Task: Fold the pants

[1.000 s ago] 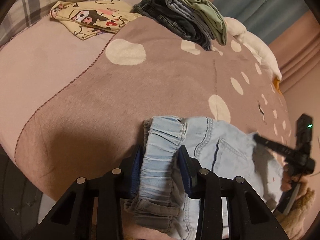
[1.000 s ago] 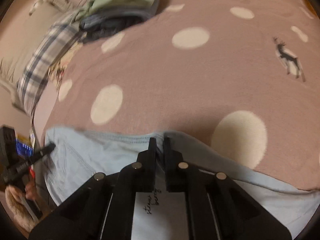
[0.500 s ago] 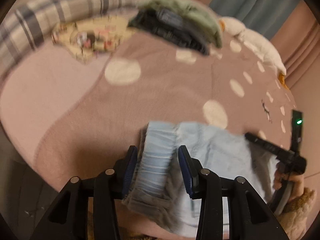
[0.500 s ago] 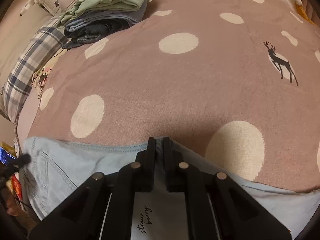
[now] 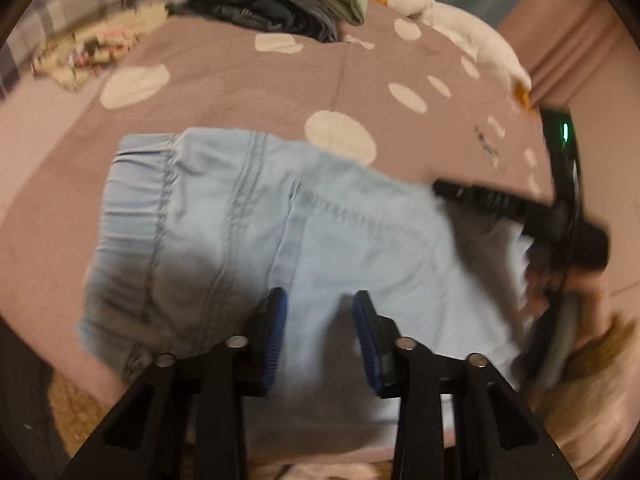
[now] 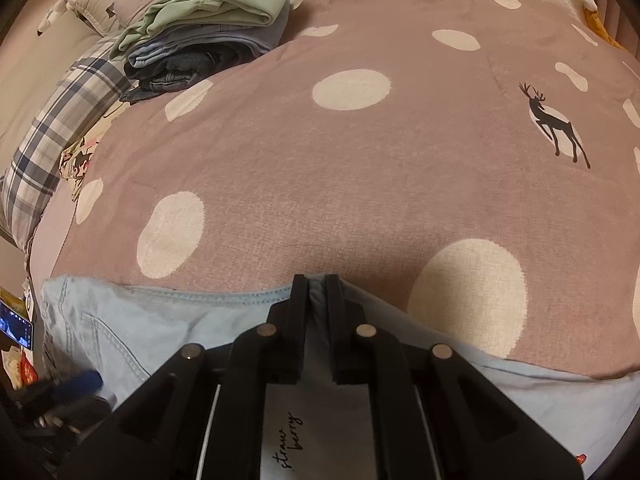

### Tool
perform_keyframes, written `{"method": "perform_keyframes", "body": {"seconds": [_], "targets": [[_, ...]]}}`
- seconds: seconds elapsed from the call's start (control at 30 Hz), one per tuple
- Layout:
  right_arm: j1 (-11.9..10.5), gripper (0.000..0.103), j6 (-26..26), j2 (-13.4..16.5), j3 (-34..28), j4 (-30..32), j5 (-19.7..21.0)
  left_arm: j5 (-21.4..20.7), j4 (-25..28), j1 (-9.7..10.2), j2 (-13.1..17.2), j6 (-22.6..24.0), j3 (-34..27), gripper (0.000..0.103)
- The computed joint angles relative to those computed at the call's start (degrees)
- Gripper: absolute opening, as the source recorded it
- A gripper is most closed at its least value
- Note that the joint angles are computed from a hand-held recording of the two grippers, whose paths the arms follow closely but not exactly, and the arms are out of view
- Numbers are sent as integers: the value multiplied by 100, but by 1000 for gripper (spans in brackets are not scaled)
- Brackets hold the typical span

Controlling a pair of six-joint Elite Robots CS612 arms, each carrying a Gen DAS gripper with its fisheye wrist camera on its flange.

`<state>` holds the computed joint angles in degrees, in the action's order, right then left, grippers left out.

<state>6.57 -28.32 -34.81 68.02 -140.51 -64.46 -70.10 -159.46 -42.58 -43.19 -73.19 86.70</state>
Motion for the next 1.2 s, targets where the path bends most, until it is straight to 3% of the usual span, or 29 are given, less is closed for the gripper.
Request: {"method": "perform_keyframes", "body": {"seconds": [0.23,0.3,0.37,0.43,0.6,0.73,0.8,0.87,0.93,1.1,1.2], "targets": [[-14,9,194,14,20,-167,60,-8,184,-103,-88,-222,91,35],[-43,19,274,-14,67,-275,95,13,212,-116,-106,-283,101,35],[-105,48,451,-107,197,-503,44,60,143,-145,-152,-327,188,35],[-198,55,594,-217,386,-879,23,16,60,-135,-186,-342,231,35],[-571,56,801,-514,845,-1142,-116,53,-381,-151,-231,-44,208,35],[-791,55,902,-659,1262,-1418,-794,-254,-804,-76,22,557,-149,35],[-872,54,1051,-687,1417,-1553,-1188,-447,-814,-41,143,694,-311,35],[-952,54,1185,-711,1529,-1594,-1360,-693,-497,2,259,703,-511,35],[-1081,54,1280,-792,1713,-1669,-1210,-791,-11,13,319,649,-645,35],[-1357,40,1819,-961,1989,-1737,-1064,-843,27,-27,202,467,-481,35],[-1509,41,2339,-970,2008,-2074,-1191,-825,-168,-51,26,158,-224,35]]}}
